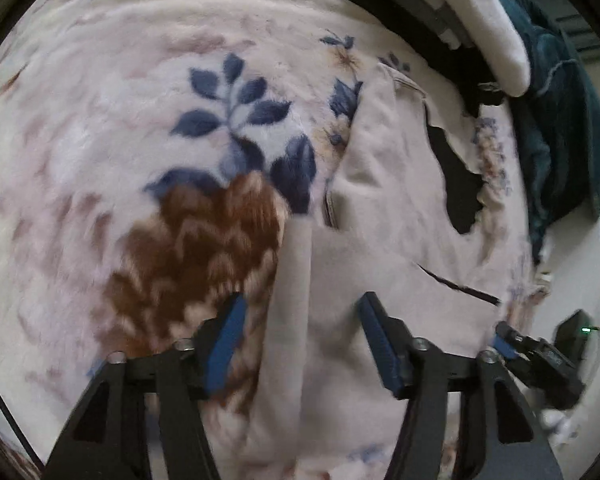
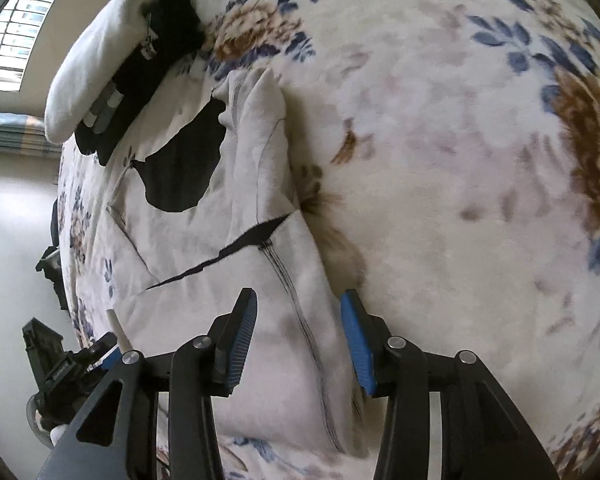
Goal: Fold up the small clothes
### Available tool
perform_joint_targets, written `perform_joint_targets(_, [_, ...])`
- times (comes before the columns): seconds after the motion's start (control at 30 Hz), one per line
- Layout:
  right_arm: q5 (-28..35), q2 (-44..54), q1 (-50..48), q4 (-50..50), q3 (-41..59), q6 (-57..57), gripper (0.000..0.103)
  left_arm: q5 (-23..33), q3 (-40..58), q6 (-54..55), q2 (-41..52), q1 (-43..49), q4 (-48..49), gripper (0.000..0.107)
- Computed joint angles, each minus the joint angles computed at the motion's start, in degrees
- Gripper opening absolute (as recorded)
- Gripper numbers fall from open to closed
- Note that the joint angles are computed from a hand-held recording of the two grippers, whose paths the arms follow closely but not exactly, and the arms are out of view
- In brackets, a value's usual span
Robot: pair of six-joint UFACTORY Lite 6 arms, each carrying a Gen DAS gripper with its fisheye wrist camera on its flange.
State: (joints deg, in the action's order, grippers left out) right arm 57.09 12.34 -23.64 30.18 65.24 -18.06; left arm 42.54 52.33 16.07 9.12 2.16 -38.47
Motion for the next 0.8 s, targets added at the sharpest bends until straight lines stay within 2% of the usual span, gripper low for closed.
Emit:
perform_joint_targets(0.03, [-0.84, 0.33, 0.56, 0.40, -0.09, -0.20, 0.035, -0.85, 0.73, -0.57, 1.20, -0.65, 0.26, 0.003])
perform_joint_targets(0.07, [-2.14, 0.72, 1.48, 0.33, -0.08, 0.17, 0.023, -1.44, 1.57, -1.44, 2.14, -1.15, 0.52, 0.002])
perform_joint_targets(0.1, [-3.16, 1.17, 2.59, -0.93, 0.27, 1.39, 0.006, -2.23, 1.66, -0.69, 1.91, -1.18, -0.83, 0.002])
perform_joint_targets(0.13, [-3.93, 1.14, 3.29, -2.23, 0.47, 2.45, 0.003, -2.81, 1.85, 0.36, 1.47, -1.17, -1.91, 0.002])
perform_joint_targets(0.2, [-6.13, 0.14, 3.88, -4.62, 0.39, 4.61, 0.003, -2.34, 3.89, -1.09, 2.76, -1.28, 0.10, 0.002])
perform_joint_targets(0.3, [-6.83, -0.01, 3.25, -7.64, 0.94, 7.60, 0.003, 3.48, 5.21, -2.95, 3.47, 1.14, 2.31, 0.008])
perform_joint_targets(0.37, [-4.19, 1.40, 3.02, -7.93, 2.06, 6.83, 0.003, 6.46, 1.02, -1.95, -2.60, 2.98, 4.23, 0.025])
perform_joint_targets(0.47, [1.00, 1.01, 2.31, -8.31, 2.28, 6.67, 0.008, 10.25, -7.37, -5.93, -15.81, 2.06, 11.58, 0.035])
perform_joint_targets(0.5, [2.83, -0.06, 1.55, -7.82, 1.45, 6.15, 0.022, 11.60, -10.05, -7.81, -19.07, 0.64, 13.42, 0.035])
perform_joint_targets(0.53, [3.86, -1.48, 0.98, -7.77, 0.27, 6.12, 0.043, 12.36, -12.82, -9.18, -21.76, -1.18, 14.43, 0.035])
perform_joint_targets(0.57, [4.87, -4.01, -0.25, -7.17, -1.84, 5.80, 0.049, 12.71, -14.81, -9.69, -23.24, -2.26, 15.05, 0.035])
perform_joint_targets(0.63, [6.60, -9.03, -2.38, -6.73, -5.90, 6.20, 0.050, 11.62, -18.25, -14.06, -24.04, -6.82, 15.73, 0.035])
perform_joint_targets(0.8, [13.70, -21.98, -7.53, -4.30, -17.76, 10.19, 0.050, 11.91, -25.00, -22.39, -32.64, -7.18, 9.37, 0.035])
